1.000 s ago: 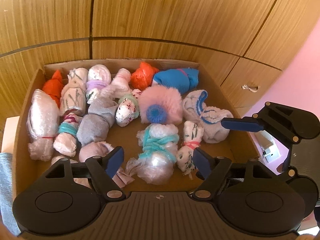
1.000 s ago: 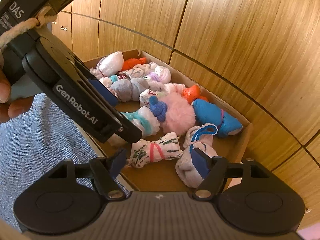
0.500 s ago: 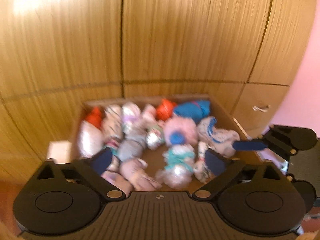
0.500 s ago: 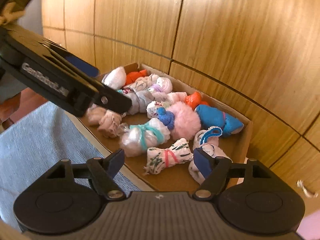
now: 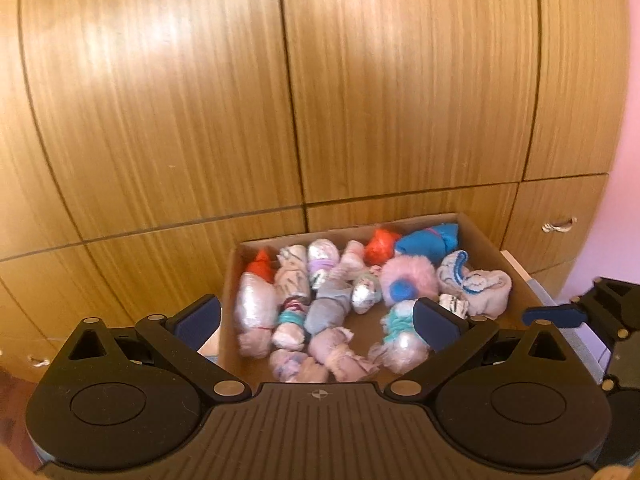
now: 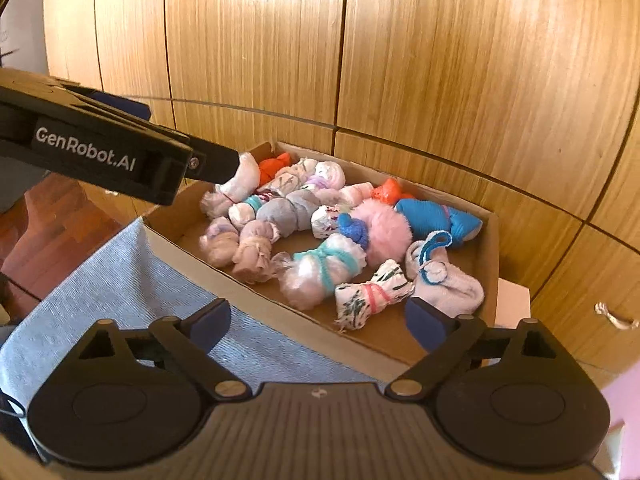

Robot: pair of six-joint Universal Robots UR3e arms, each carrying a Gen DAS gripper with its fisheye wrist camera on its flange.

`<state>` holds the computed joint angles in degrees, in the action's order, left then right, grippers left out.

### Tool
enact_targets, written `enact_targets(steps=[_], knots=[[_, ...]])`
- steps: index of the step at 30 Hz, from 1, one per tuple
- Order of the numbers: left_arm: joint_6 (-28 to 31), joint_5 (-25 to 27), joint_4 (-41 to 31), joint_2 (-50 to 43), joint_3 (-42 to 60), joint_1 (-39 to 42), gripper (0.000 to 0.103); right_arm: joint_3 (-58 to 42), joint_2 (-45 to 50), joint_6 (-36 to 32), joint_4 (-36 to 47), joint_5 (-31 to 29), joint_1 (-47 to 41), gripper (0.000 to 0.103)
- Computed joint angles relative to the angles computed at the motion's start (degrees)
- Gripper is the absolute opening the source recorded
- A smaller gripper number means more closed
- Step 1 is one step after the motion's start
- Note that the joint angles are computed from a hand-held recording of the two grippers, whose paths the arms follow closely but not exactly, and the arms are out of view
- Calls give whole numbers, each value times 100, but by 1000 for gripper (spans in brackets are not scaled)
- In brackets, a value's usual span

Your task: Organize objects

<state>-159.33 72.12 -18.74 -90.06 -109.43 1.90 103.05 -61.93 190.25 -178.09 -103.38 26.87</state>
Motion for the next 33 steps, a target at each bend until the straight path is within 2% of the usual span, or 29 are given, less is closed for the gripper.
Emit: enact_targets(steps=[6, 16, 23, 26, 33], knots=[[156, 189, 147, 221, -240, 6, 102, 83, -50, 294, -107, -111, 112, 96], [385, -40, -54, 506, -446, 129, 102, 257, -113, 497, -129, -191, 175, 96], [317, 9, -204, 496, -427, 90, 102, 281, -115, 500, -147, -196, 168, 97], [246, 223, -307, 396, -312, 5, 102, 264, -91, 528, -143, -198, 170, 97], [209, 856, -28, 170, -295, -262, 102, 246, 1, 581, -203, -146, 156, 97]])
